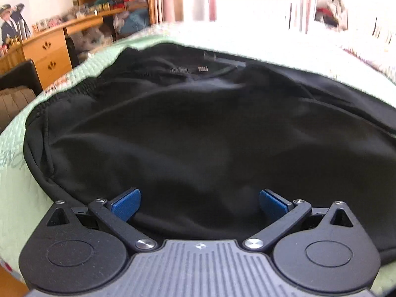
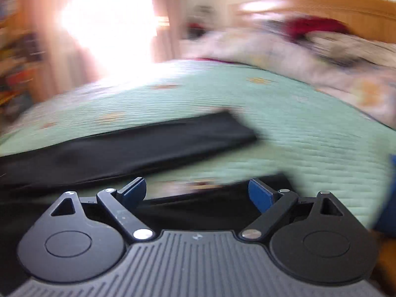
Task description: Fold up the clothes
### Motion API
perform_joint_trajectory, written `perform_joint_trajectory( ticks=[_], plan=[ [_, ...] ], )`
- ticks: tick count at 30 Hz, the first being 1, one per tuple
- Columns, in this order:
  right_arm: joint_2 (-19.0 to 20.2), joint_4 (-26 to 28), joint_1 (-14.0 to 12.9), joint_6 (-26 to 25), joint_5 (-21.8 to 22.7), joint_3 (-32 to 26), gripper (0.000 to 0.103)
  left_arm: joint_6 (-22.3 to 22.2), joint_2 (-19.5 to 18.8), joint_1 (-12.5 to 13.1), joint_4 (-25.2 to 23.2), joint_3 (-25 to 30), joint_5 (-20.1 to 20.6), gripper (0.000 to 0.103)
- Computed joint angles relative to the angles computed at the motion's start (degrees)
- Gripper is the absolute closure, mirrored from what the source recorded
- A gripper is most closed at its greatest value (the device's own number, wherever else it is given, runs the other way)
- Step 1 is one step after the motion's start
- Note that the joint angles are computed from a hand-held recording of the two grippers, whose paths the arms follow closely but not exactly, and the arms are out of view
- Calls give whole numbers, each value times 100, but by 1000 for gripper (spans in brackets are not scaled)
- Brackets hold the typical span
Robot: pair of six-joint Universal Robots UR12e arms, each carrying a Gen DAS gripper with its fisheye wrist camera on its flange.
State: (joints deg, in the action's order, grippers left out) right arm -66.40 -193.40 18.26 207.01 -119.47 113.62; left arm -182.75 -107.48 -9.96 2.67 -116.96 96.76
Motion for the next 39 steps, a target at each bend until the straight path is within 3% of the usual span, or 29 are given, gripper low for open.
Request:
perform_joint_trajectory(
  ticks=[3, 7, 9, 12, 13, 15, 17, 19, 21, 24, 27, 31, 34, 36, 39],
  plan=[
    [497, -250, 381, -1223, 1060, -669, 12, 403, -120, 13, 536, -157, -25, 0],
    [1212, 51, 802, -2323, 1834, -1878, 12, 738, -281, 112, 1531, -480, -210, 0],
    [1534, 498, 908, -2621, 2098, -2524, 12, 825, -338, 124, 1841, -557, -247, 0],
    [1876, 1800, 964, -2949, 2122, -3339, 12, 870, -320, 172, 1828, -555, -383, 0],
    [1869, 2070, 928, -2962, 2161, -3339, 12, 920, -309, 199, 1849, -577, -451, 0],
    [1699, 2091, 773, -2751, 2469, -3008, 7, 991, -287, 267, 1970, -661, -618, 0],
    [1413, 1916, 550, -2148, 2731, -2451, 5, 1043, -277, 335, 2099, -729, -782, 0],
    [1123, 1798, 496, -1583, 2287, -2010, 5, 1084, -279, 363, 2163, -751, -854, 0],
    [967, 1767, 603, -1288, 1832, -1900, 5, 1108, -281, 382, 2170, -748, -891, 0],
    [1079, 1297, 807, -1503, 1934, -2161, 5, 1082, -260, 393, 2133, -752, -931, 0],
    [1582, 1260, 1035, -1994, 2483, -3038, 4, 1102, -246, 419, 2223, -801, -970, 1],
    [2545, 2423, 1264, -2372, 3162, -4872, 4, 1116, -227, 472, 2555, -920, -929, 1],
    [2999, 3932, 1357, -2689, 2693, -5869, 5, 787, -196, 561, 2778, -979, -715, 1],
    [2967, 4213, 1310, -2712, 2627, -5805, 5, 328, -185, 675, 2961, -993, -615, 1],
    [2292, 3410, 1120, -2899, 2942, -4496, 5, -512, -120, 884, 3136, -979, -638, 1]
  ],
)
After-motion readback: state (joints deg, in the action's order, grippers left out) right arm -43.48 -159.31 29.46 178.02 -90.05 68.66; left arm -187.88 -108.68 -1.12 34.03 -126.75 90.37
